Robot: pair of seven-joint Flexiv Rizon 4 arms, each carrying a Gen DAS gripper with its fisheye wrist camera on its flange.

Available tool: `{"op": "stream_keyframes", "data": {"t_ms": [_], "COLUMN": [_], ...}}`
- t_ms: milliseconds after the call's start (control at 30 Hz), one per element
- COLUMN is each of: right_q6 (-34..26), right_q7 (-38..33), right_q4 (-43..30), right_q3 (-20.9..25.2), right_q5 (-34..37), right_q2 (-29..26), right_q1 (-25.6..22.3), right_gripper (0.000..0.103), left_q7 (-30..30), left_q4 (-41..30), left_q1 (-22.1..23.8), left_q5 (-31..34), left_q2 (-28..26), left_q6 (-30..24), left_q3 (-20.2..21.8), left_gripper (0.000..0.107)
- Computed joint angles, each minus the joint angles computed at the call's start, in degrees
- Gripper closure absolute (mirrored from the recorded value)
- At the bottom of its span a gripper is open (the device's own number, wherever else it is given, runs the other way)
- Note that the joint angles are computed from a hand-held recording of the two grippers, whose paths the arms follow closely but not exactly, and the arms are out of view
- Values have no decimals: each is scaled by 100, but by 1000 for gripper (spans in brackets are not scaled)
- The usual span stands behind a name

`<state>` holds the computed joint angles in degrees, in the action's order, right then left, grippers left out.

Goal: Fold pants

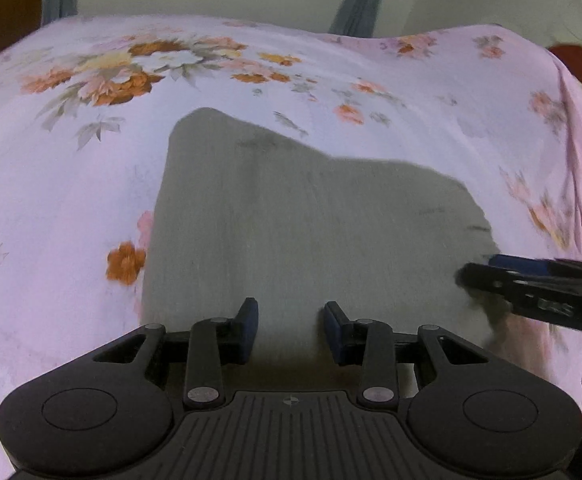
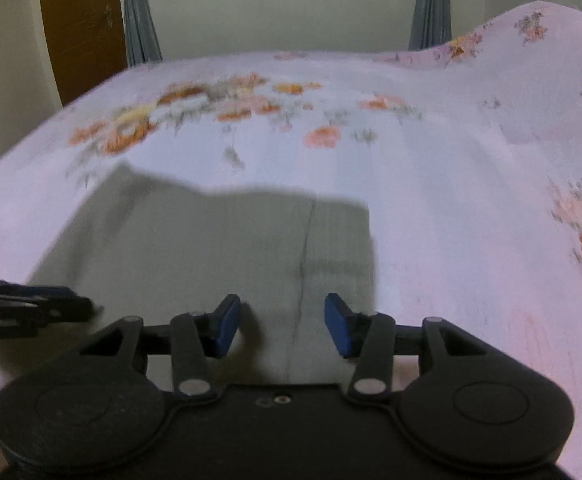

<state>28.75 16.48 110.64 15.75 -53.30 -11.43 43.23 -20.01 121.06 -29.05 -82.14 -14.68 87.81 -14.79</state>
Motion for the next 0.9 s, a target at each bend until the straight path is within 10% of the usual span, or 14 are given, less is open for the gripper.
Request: {"op": "stream_keyframes", "data": {"t_ms": [300, 533, 633, 900], "right_q6": [139, 1448, 2079, 3945], "right_q7": [270, 1038, 1360, 2189], "right_q4": [237, 1022, 1292, 1855], "right_q3": [105, 145, 122, -116], "right_q5": [-151, 115, 27, -508], "right_q2": [475, 924, 1004, 999], "right_q1": [-127, -674, -879, -1446], "right_gripper": [39, 30, 25, 23], "left_q7": [-429, -1800, -1529, -976], "left_q4": [233, 171, 73, -1], "left_q1": [-224, 398, 708, 671], "left_q5": [-78, 1461, 1198, 555], "left_q2": [422, 259, 214, 187], "left_q6": [246, -307, -836, -760], "left_q3": [210, 331, 115, 159], "left_gripper": [70, 62, 38, 37]}}
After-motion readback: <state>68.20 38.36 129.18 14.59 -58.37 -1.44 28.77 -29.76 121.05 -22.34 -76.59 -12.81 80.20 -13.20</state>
